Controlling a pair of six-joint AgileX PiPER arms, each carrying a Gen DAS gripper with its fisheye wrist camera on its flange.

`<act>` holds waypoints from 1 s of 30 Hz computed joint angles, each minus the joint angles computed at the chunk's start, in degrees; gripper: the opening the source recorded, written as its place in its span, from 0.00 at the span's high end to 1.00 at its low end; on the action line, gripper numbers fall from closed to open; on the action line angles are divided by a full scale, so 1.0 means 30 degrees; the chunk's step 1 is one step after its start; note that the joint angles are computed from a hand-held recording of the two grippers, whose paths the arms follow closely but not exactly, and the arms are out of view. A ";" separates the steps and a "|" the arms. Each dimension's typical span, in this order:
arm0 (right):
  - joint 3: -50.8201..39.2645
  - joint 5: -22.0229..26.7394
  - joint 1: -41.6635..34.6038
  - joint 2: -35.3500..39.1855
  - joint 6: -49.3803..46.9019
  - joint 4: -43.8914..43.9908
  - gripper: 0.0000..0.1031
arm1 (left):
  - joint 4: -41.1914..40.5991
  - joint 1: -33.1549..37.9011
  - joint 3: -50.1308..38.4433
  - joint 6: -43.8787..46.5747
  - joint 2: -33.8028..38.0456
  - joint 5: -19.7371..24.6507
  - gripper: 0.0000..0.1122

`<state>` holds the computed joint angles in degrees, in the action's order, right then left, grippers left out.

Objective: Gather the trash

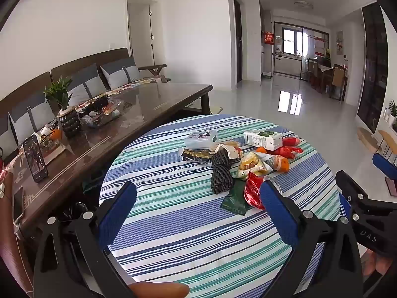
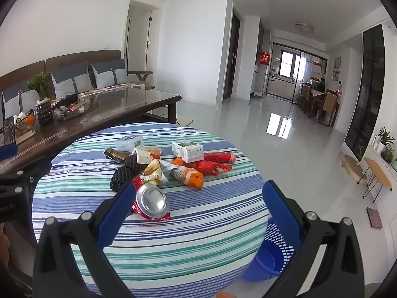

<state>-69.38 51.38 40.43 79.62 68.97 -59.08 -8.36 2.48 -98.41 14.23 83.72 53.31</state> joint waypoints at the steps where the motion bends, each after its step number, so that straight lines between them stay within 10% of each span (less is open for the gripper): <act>1: 0.0007 -0.0036 -0.0012 -0.0001 0.0005 -0.0005 0.05 | 0.0011 0.0002 -0.0027 -0.0038 0.0015 0.0040 0.12; 30: -0.0128 0.0084 0.0252 0.0267 -0.0067 -0.0120 0.05 | -0.0093 0.0093 -0.0316 0.0085 0.0162 0.0383 0.12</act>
